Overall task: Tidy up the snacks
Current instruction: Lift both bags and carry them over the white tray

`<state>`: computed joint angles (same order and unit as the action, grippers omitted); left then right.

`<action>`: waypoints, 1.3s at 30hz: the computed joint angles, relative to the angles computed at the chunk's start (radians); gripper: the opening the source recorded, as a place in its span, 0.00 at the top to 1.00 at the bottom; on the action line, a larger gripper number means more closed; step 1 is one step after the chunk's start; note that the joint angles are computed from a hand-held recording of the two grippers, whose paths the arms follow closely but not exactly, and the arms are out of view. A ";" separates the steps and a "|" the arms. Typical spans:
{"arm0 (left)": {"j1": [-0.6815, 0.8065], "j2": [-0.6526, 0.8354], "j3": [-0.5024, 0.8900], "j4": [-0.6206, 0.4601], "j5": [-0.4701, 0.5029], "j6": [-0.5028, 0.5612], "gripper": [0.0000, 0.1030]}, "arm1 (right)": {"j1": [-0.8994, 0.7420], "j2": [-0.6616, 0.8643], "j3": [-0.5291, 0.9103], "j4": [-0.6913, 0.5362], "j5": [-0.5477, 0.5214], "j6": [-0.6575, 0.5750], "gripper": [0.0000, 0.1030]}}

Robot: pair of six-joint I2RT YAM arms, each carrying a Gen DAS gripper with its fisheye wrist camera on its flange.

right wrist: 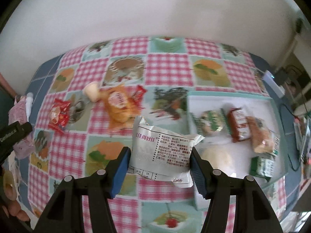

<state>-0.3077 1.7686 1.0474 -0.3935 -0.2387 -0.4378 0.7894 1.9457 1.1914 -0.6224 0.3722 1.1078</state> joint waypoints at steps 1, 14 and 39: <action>-0.016 -0.007 0.000 -0.003 -0.001 -0.002 0.61 | -0.006 -0.032 -0.038 0.012 -0.005 0.014 0.39; -0.235 -0.082 -0.015 0.014 0.013 -0.042 0.61 | -0.154 -0.419 -0.379 -0.031 0.043 0.125 0.39; -0.680 0.220 0.280 -0.104 0.005 -0.096 0.60 | -0.871 -1.007 -0.829 -0.007 -0.201 -0.221 0.38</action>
